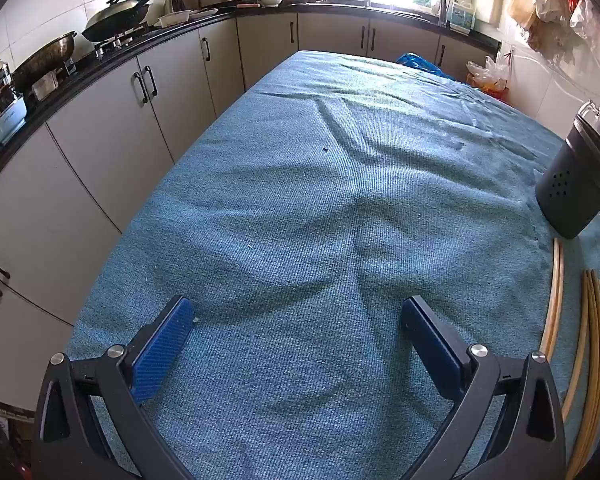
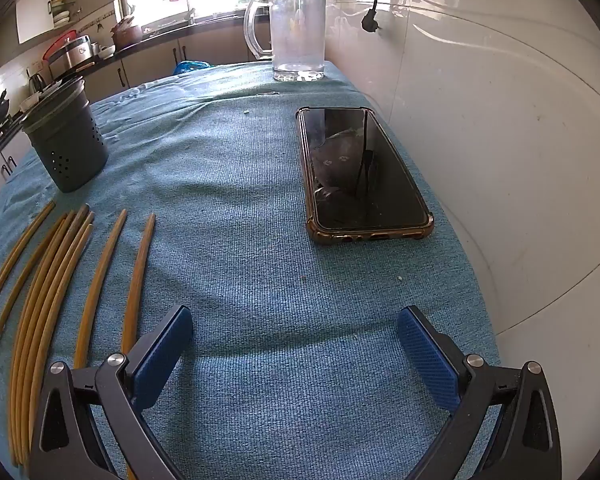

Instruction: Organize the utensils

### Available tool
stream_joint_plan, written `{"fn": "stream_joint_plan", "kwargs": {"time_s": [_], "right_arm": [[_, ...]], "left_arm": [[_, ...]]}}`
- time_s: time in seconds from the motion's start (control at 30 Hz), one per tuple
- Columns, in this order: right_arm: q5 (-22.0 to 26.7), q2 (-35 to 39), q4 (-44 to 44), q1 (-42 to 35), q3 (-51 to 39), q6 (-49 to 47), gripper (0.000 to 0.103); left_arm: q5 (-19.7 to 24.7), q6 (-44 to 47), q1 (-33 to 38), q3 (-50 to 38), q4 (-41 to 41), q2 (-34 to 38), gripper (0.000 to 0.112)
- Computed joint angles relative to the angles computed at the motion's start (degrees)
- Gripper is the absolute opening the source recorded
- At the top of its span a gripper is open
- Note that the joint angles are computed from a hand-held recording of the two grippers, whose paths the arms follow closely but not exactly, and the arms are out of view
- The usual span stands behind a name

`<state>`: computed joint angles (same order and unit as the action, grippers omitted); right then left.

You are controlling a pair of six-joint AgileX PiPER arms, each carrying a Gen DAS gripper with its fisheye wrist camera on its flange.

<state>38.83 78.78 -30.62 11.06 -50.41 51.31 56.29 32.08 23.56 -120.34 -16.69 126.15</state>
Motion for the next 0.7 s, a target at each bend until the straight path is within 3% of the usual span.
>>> {"fn": "stream_joint_plan", "kwargs": {"time_s": [0.27,0.7], "right_arm": [[0.1,0.9,2.5,-1.7,-1.6,-3.5,0.103],[0.8,-0.1,0.2,0.2,0.0,1.2,0.103]], "left_arm": [[0.6,0.1,0.2,-0.3,-0.6,0.2,0.103],[0.4,0.0,0.2,0.3,-0.4,-0.3,0.103]]}}
